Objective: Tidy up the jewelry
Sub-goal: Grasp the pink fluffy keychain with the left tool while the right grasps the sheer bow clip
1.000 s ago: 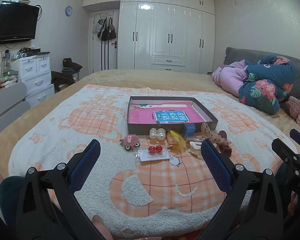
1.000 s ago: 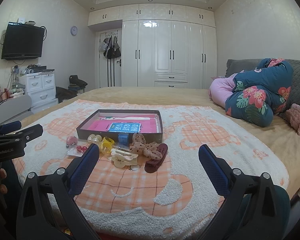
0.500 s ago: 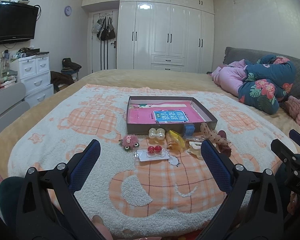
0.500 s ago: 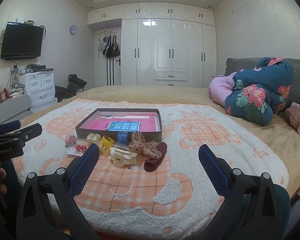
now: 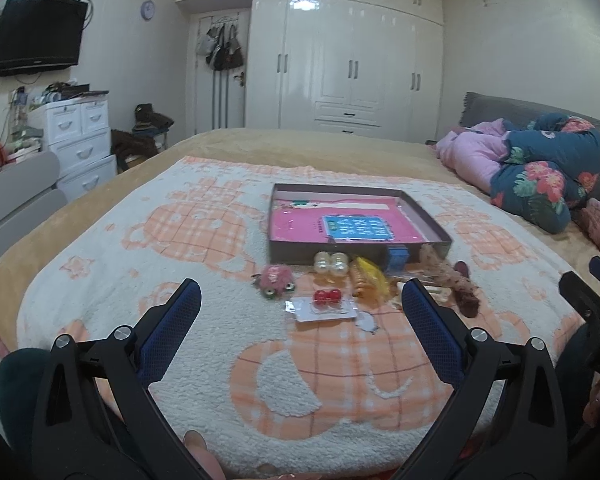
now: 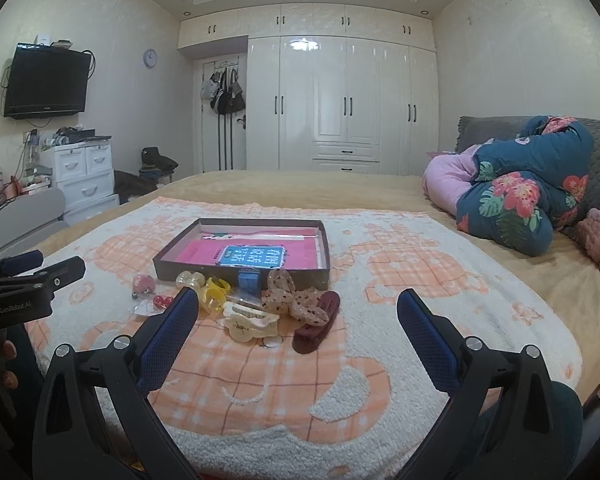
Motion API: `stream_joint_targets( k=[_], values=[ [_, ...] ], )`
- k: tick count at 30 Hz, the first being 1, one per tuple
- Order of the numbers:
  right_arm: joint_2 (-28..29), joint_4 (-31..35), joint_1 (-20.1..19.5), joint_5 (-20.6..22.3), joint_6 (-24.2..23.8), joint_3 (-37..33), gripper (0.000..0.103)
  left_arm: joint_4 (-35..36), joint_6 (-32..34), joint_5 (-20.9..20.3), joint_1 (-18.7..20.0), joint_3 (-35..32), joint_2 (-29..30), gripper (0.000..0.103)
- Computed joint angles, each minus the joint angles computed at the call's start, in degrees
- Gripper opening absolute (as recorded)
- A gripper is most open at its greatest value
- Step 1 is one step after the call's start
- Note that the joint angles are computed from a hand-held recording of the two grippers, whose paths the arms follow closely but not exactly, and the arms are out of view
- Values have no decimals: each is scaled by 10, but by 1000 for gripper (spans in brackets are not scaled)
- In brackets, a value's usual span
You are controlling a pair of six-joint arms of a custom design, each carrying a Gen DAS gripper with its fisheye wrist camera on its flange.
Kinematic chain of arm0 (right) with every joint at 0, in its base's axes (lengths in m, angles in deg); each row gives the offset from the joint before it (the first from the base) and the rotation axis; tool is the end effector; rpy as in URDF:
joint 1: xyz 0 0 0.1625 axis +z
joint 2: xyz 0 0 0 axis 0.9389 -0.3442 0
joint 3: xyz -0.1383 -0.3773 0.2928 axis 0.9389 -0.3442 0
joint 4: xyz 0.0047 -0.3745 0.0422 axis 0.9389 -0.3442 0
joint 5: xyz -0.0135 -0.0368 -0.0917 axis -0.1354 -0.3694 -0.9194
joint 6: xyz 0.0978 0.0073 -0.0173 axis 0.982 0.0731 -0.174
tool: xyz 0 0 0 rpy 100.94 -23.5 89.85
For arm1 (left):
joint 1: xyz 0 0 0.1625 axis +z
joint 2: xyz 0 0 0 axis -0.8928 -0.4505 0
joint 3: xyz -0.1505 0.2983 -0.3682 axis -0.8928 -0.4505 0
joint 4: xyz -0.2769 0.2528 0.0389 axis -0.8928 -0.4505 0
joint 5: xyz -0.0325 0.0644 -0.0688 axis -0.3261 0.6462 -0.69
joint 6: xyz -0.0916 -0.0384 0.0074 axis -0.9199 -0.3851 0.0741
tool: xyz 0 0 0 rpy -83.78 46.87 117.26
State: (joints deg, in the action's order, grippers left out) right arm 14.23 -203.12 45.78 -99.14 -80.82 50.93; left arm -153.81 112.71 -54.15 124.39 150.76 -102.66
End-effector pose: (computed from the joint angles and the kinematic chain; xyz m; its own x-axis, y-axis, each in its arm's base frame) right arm 0.3954 -0.6487 0.1157 -0.7049 -0.0568 0.7070 -0.6839 0.3189 -0.6562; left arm -0.1441 -0.6756 0.3875 -0.7439 0.0401 -0.6670 0.6135 0.4367 -0.6580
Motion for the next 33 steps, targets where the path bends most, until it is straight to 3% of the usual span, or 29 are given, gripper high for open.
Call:
stream_joint_targets(
  k=[7,15,27,33],
  values=[
    [5,111,-7,12,19,-43,97,44,-30,16,20,-37,5,92],
    [29,253,-18,8,54,-132,97,161,-90,26,46,-96,15,92],
    [83,370,-37,-6,72,-286,97,259,-113,42,62,-193,62,92],
    [107,443,-48,-20,96,-357,97,320,-124,17,74,-264,94,92]
  ],
)
